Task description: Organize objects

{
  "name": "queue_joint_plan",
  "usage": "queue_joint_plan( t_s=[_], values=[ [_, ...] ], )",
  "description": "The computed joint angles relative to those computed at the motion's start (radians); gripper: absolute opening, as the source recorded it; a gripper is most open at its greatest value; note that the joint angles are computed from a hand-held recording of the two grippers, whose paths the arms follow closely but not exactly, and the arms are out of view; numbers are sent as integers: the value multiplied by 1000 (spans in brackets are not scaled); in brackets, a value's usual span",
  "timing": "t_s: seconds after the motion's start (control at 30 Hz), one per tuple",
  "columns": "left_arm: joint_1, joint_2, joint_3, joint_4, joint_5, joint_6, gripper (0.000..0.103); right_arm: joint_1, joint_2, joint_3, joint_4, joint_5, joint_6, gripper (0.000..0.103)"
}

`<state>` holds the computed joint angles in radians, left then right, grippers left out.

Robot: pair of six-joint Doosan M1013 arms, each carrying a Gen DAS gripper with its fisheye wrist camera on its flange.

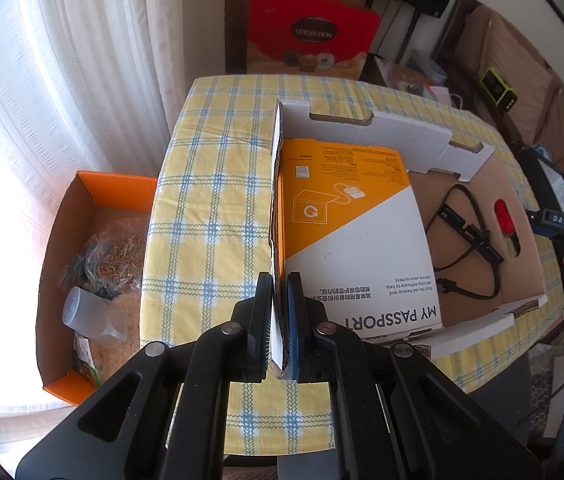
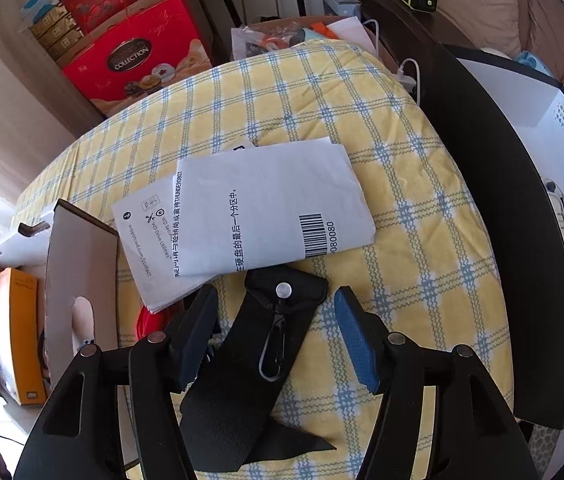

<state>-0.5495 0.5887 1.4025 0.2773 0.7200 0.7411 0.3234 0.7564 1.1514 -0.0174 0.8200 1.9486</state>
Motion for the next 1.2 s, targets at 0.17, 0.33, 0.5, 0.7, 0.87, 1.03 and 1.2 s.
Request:
queue_joint_plan(
  t_s=[0.17, 0.33, 0.5, 0.7, 0.87, 1.03, 1.2],
  values=[
    [0, 0, 0, -1, -1, 0, 5, 16, 9, -12, -103, 15, 61, 45],
    [1, 0, 2, -4, -6, 0, 5, 4, -1, 6, -42, -14, 15, 45],
    [1, 0, 2, -5, -7, 0, 5, -8, -37, 49, 37, -67, -39, 45],
    [2, 0, 3, -6, -9, 0, 5, -3, -118, 120, 74, -165, -119, 45],
    [0, 0, 2, -4, -8, -9, 5, 12, -178, 148, 68, -229, -163, 45],
    [1, -1, 2, -10, -9, -8, 5, 28, -223, 154, 70, -272, -219, 45],
    [4, -1, 4, -24, -16, -4, 5, 42, -244, 133, 161, -261, -355, 45]
  ],
)
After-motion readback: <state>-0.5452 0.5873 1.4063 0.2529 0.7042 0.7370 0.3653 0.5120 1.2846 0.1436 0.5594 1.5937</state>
